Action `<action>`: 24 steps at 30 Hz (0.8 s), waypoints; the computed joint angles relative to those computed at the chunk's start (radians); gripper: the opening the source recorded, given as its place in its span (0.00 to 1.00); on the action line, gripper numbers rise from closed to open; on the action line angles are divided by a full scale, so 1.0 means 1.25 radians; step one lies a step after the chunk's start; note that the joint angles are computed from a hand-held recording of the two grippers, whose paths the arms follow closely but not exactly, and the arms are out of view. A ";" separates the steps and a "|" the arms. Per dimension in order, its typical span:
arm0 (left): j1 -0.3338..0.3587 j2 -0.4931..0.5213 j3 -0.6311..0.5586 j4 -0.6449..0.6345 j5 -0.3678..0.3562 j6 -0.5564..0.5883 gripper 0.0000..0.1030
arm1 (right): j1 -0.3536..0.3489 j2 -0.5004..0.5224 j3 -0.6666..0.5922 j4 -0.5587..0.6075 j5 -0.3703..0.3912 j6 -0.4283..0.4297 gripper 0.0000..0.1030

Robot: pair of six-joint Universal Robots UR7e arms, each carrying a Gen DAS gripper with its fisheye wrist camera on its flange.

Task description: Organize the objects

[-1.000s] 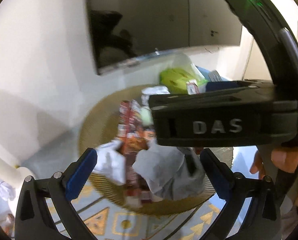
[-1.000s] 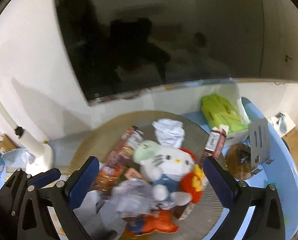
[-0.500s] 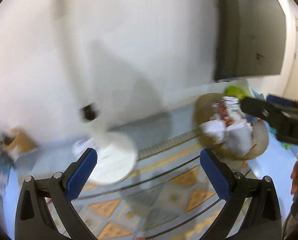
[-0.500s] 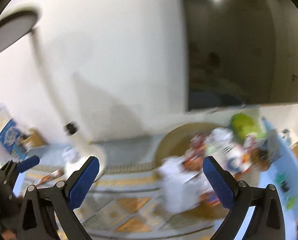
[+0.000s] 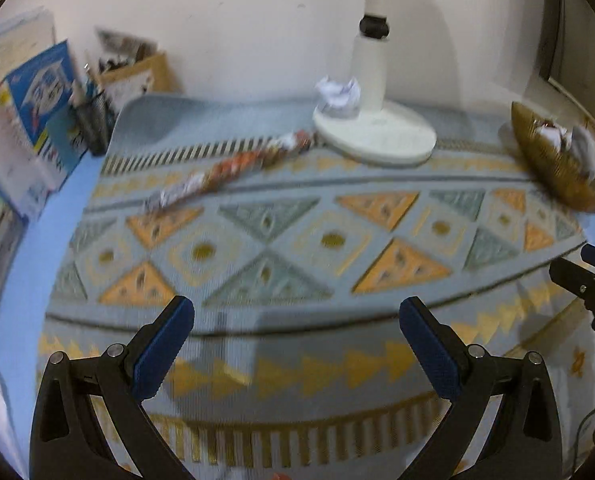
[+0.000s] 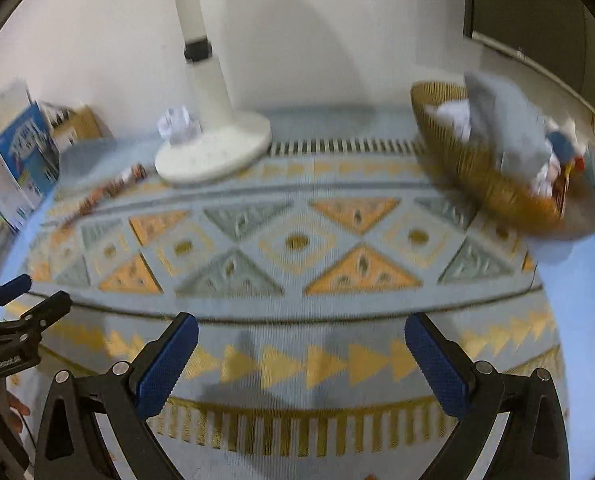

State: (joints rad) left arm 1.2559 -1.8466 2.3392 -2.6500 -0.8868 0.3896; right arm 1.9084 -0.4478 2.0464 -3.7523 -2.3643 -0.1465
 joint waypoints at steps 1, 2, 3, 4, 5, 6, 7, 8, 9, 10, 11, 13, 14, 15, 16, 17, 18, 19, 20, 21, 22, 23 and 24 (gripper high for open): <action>0.008 0.012 0.010 -0.023 0.000 0.002 0.99 | -0.002 0.008 0.000 -0.004 -0.004 0.003 1.00; 0.019 0.058 0.025 -0.073 -0.004 0.006 0.99 | -0.004 0.017 -0.004 0.000 -0.012 0.010 1.00; 0.015 0.070 0.035 -0.090 0.012 0.003 0.99 | -0.008 0.030 -0.010 0.005 -0.019 0.010 1.00; 0.018 0.087 0.045 -0.113 0.022 0.013 0.99 | -0.014 0.041 -0.014 0.011 -0.024 0.011 1.00; 0.032 0.106 0.053 -0.150 0.004 0.028 1.00 | -0.018 0.051 -0.017 0.006 -0.025 0.009 1.00; 0.043 0.106 0.051 -0.152 -0.017 0.027 1.00 | -0.011 0.070 -0.027 -0.033 -0.040 -0.027 1.00; 0.044 0.102 0.050 -0.148 -0.020 0.022 1.00 | -0.013 0.069 -0.024 -0.037 -0.032 -0.032 1.00; 0.043 0.105 0.052 -0.154 -0.018 0.023 1.00 | -0.015 0.067 -0.022 -0.039 -0.029 -0.031 1.00; 0.043 0.104 0.053 -0.155 -0.017 0.023 1.00 | -0.019 0.070 -0.022 -0.053 -0.027 -0.046 1.00; 0.044 0.106 0.055 -0.158 -0.018 0.023 1.00 | -0.021 0.071 -0.024 -0.055 -0.024 -0.050 1.00; 0.044 0.105 0.057 -0.160 -0.017 0.023 1.00 | -0.021 0.072 -0.024 -0.057 -0.024 -0.051 1.00; 0.047 0.097 0.056 -0.152 -0.020 0.025 1.00 | -0.025 0.066 -0.016 -0.062 -0.021 -0.056 1.00; 0.047 0.092 0.057 -0.147 -0.020 0.024 1.00 | -0.025 0.064 -0.013 -0.064 -0.020 -0.056 1.00; 0.047 0.093 0.057 -0.148 -0.020 0.024 1.00 | -0.026 0.064 -0.012 -0.065 -0.020 -0.057 1.00; 0.046 0.093 0.058 -0.149 -0.019 0.023 1.00 | -0.025 0.064 -0.013 -0.064 -0.020 -0.056 1.00; 0.046 0.093 0.058 -0.149 -0.019 0.023 1.00 | -0.025 0.065 -0.014 -0.063 -0.020 -0.056 1.00; 0.046 0.094 0.058 -0.150 -0.019 0.023 1.00 | -0.024 0.066 -0.014 -0.063 -0.021 -0.055 1.00; 0.046 0.094 0.058 -0.149 -0.019 0.023 1.00 | -0.024 0.066 -0.015 -0.062 -0.021 -0.055 1.00; 0.046 0.093 0.058 -0.148 -0.019 0.022 1.00 | -0.024 0.066 -0.016 -0.062 -0.021 -0.055 1.00; 0.045 0.092 0.058 -0.147 -0.019 0.022 1.00 | -0.025 0.065 -0.014 -0.063 -0.021 -0.056 1.00; 0.045 0.092 0.058 -0.146 -0.019 0.021 1.00 | -0.024 0.067 -0.016 -0.061 -0.021 -0.056 1.00; 0.045 0.091 0.058 -0.145 -0.019 0.021 1.00 | -0.026 0.064 -0.013 -0.063 -0.020 -0.059 1.00; 0.044 0.091 0.058 -0.145 -0.018 0.021 1.00 | -0.028 0.066 -0.015 -0.065 -0.019 -0.061 1.00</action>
